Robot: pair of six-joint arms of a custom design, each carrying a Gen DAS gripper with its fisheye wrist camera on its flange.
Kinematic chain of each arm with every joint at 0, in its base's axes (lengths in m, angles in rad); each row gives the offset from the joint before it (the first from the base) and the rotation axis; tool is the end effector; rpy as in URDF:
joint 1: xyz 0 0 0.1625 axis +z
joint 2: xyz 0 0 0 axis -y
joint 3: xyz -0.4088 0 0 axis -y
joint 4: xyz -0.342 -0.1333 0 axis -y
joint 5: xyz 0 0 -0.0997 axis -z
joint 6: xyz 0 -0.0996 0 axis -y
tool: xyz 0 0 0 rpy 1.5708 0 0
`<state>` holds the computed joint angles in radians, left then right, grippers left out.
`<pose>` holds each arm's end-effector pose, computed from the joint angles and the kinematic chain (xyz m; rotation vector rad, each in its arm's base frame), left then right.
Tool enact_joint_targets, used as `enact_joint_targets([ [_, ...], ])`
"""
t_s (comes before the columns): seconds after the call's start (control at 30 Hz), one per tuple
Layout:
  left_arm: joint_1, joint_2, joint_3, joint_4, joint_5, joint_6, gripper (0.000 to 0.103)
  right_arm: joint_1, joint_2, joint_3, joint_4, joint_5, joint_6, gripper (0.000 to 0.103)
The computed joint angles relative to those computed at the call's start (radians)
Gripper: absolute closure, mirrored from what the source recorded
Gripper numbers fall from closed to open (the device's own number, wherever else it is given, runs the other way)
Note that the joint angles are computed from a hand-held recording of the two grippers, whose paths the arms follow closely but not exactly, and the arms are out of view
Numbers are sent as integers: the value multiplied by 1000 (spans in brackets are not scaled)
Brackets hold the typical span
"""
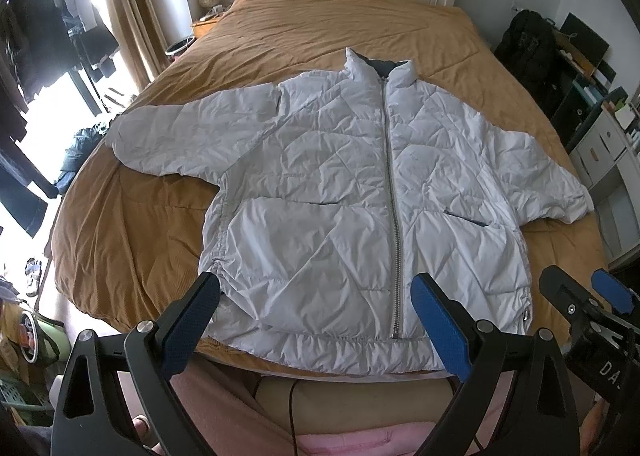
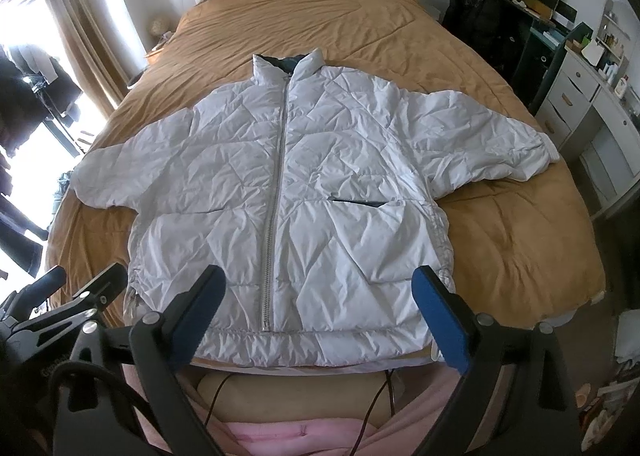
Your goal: Fold large clothes
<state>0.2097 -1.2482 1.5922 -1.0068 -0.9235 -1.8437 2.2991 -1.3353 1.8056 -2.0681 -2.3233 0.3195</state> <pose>-0.4002 -0.2829 0.3074 -0.1719 2.1707 -0.7536 0.3827 -0.3311 0.3351 0.4853 -2.4057 0.5137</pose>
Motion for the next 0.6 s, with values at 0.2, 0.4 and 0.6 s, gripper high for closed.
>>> enact_joint_targets([
  [0.2,0,0,0,2,0,-2,6,0,2,-1,1,-1,1,8],
  [0.4,0,-2,3,-5,-3,0,6,-1,2,1,-3,-2,-3,8],
  [0.6,7,-16,26,-23,-5,3,6,-3,2,2,-3,3,-1,8],
])
